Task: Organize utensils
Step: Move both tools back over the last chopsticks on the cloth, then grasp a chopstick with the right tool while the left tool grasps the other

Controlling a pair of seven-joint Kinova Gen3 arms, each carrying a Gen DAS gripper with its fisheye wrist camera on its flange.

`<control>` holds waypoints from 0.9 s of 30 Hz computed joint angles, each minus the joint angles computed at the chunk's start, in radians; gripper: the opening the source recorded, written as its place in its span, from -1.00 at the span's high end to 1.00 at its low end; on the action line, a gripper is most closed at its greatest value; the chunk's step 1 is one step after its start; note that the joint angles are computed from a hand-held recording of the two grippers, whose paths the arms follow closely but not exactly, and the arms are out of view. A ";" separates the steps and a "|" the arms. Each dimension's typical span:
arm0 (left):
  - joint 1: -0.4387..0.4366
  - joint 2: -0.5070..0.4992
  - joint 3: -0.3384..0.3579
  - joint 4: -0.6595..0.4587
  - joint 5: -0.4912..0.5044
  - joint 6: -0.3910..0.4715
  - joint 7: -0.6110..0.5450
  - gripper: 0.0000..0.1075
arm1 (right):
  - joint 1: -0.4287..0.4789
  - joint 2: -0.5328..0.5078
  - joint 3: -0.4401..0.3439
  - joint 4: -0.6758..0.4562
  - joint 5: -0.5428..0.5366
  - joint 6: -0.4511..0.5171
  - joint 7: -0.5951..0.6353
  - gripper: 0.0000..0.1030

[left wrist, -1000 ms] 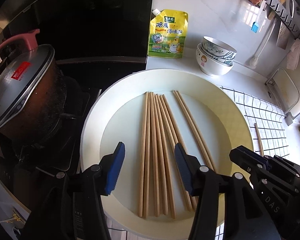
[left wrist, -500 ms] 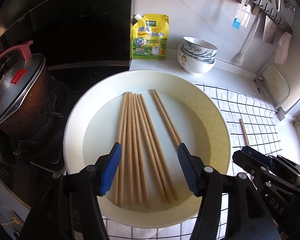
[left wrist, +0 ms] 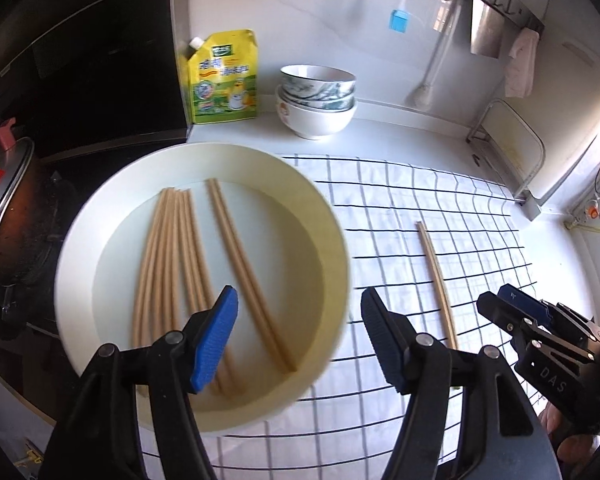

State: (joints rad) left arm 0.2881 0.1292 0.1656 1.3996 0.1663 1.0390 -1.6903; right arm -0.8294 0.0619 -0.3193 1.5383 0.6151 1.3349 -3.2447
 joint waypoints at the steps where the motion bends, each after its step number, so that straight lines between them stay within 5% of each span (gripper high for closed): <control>1: 0.012 0.000 0.007 0.000 -0.006 -0.002 0.013 -0.23 | 0.002 -0.018 0.001 0.025 -0.007 0.000 -0.012 0.21; 8: 0.090 -0.008 0.037 0.025 -0.043 -0.044 0.100 -0.39 | 0.066 -0.110 -0.034 0.173 -0.059 -0.015 -0.040 0.14; 16: 0.174 0.019 0.054 0.055 -0.133 -0.075 0.214 -0.45 | 0.144 -0.145 -0.052 0.320 -0.133 -0.159 -0.015 0.13; 27: 0.215 0.054 0.049 0.066 -0.188 -0.076 0.274 -0.46 | 0.164 -0.099 -0.046 0.358 -0.125 -0.270 0.029 0.07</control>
